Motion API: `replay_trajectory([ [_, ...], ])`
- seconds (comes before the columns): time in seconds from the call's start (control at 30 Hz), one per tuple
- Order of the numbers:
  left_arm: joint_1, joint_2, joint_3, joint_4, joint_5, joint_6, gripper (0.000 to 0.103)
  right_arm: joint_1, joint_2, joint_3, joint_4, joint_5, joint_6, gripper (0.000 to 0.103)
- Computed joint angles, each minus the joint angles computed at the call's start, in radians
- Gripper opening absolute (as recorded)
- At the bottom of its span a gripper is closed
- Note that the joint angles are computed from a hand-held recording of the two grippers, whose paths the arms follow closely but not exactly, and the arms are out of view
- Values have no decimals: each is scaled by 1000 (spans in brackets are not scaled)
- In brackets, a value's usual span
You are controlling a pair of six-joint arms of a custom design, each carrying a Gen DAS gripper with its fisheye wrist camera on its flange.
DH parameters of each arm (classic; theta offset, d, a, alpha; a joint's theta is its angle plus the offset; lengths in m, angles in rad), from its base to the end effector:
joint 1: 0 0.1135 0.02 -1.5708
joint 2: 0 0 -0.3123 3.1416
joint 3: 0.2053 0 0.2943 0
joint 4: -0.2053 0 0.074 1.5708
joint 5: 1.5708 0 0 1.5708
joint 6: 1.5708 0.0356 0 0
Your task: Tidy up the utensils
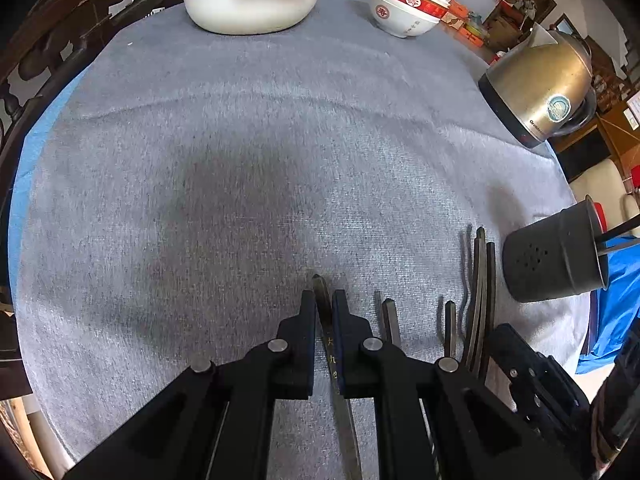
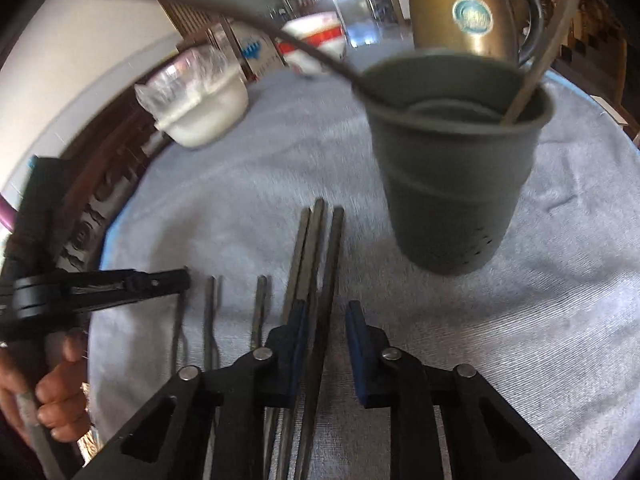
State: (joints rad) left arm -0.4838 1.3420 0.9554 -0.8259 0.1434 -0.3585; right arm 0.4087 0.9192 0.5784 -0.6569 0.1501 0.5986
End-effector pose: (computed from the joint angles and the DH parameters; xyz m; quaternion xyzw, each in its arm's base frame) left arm 0.2428 -0.1333 0.2623 0.0742 0.9787 -0.1370 0.1334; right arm 0.1686 0.0672 0.2303 0.1118 0.9502 0.0730 0.2816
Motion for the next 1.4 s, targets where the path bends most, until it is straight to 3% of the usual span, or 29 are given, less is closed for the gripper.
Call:
replay_trajectory([
  [0.13, 5, 16, 4, 0, 10, 9, 10, 0, 20, 13, -16, 6, -13, 15],
  [0.37, -14, 37, 11, 17, 14, -17, 21, -31, 83, 60, -51, -38, -60, 16],
  [0.47, -20, 39, 8, 31, 3, -17, 21, -26, 82, 56, -48, -33, -71, 12],
  [0.57, -17, 31, 0, 30, -9, 1, 11, -19, 53, 50, -65, -25, -88, 9],
  [0.9, -57, 7, -22, 28, -33, 53, 11, -77, -50, 26, -161, -130, -146, 8],
  [1.03, -33, 20, -4, -5, -5, 60, 12, -68, -36, 49, -181, -120, -135, 12],
  [1.13, -4, 20, 8, -29, 18, 80, 24, -15, -13, 75, -190, -68, -134, 12],
  [1.17, 5, 10, 6, -36, 22, 88, 36, -5, 7, 85, -192, -66, -135, 13],
  [1.2, 8, 5, 5, -38, 23, 89, 40, 3, 30, 94, -194, -58, -129, 14],
  [1.4, 3, 10, -8, -15, 3, 85, 40, -25, 39, 64, -164, -77, -109, 14],
])
